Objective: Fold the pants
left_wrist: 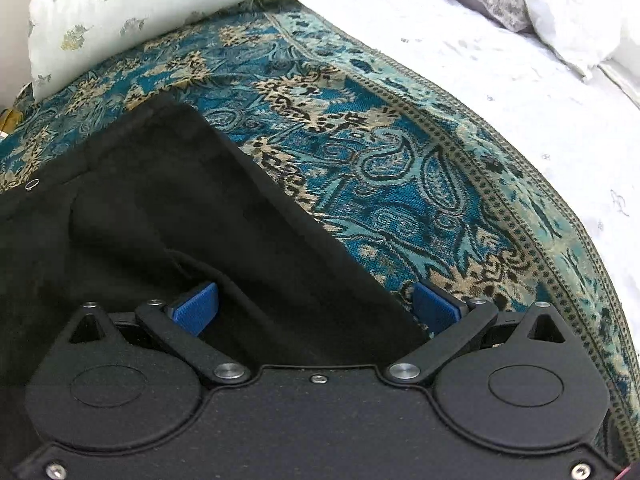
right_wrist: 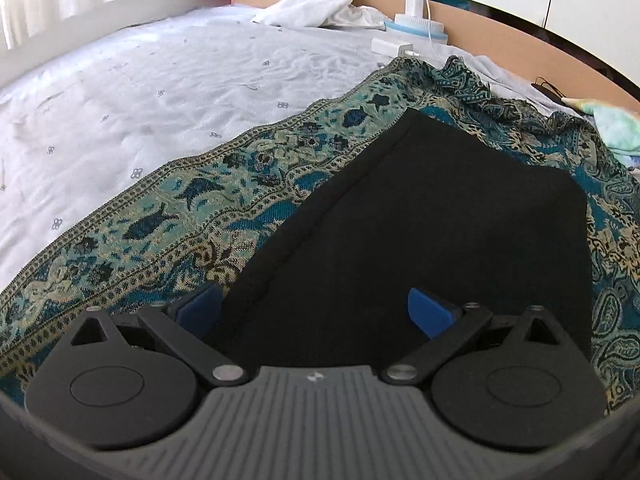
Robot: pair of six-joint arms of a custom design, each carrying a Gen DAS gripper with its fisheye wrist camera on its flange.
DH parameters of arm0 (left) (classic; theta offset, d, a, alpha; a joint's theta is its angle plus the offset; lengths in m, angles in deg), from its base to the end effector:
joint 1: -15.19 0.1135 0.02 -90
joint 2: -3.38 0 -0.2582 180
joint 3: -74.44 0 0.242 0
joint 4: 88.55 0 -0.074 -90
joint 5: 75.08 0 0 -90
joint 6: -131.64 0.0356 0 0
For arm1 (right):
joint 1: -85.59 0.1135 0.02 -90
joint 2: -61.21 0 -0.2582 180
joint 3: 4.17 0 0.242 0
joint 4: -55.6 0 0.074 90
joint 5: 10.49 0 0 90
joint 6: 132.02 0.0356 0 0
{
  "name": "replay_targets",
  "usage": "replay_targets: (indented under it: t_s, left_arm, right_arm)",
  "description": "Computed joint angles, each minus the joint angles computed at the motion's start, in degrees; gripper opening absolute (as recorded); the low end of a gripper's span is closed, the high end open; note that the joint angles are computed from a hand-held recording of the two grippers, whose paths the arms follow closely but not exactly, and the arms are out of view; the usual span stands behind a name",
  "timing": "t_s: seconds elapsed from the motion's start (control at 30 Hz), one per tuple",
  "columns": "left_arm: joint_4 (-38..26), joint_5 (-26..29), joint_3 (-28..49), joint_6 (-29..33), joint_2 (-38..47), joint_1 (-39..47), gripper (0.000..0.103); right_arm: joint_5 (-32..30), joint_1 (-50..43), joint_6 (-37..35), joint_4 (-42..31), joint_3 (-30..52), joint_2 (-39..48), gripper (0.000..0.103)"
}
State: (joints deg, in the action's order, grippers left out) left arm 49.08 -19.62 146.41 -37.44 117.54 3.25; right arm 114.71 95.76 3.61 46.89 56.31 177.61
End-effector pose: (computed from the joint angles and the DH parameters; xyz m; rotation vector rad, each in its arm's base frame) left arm 0.3121 -0.0454 0.0837 -1.4731 2.1501 0.4795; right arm 0.3133 0.0353 0.0512 0.9092 2.2716 -0.4272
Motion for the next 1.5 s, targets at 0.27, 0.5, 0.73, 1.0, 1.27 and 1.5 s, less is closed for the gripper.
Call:
replay_targets:
  t_s: [0.27,0.5,0.73,1.0,1.27,1.5]
  left_arm:
    - [8.8,-3.1,-11.4,-2.0,-10.1,-4.9,0.005]
    - [16.6,-2.4,-23.8,3.7,-23.0,-5.6,0.003]
    - [15.0,-3.6,-32.1,7.9,-39.5,-7.7,0.003]
    - [15.2,0.9,-39.1,15.5,-51.7,-5.1,0.002]
    - [24.3,7.2,-44.0,18.0,-45.4,-0.7,0.003]
    - [26.5,3.7,-44.7,21.6,-44.5,-3.4,0.002]
  right_arm:
    - [-3.5,-2.0,-5.6,6.9,-8.6,-7.8,0.01]
    - [-13.1,-12.0,-12.2,16.2,-22.7,-21.3,0.002]
    - [-33.0,-31.7,-20.2,11.7,-29.3,-38.4,0.014]
    - [-39.6,-29.8,-17.8,17.3,-28.8,-33.5,0.087]
    - [-22.7,-13.2,-10.0,12.1,-14.6,-14.7,0.091]
    - [-17.6,-12.8,-13.1,15.4,-14.5,-12.0,0.002]
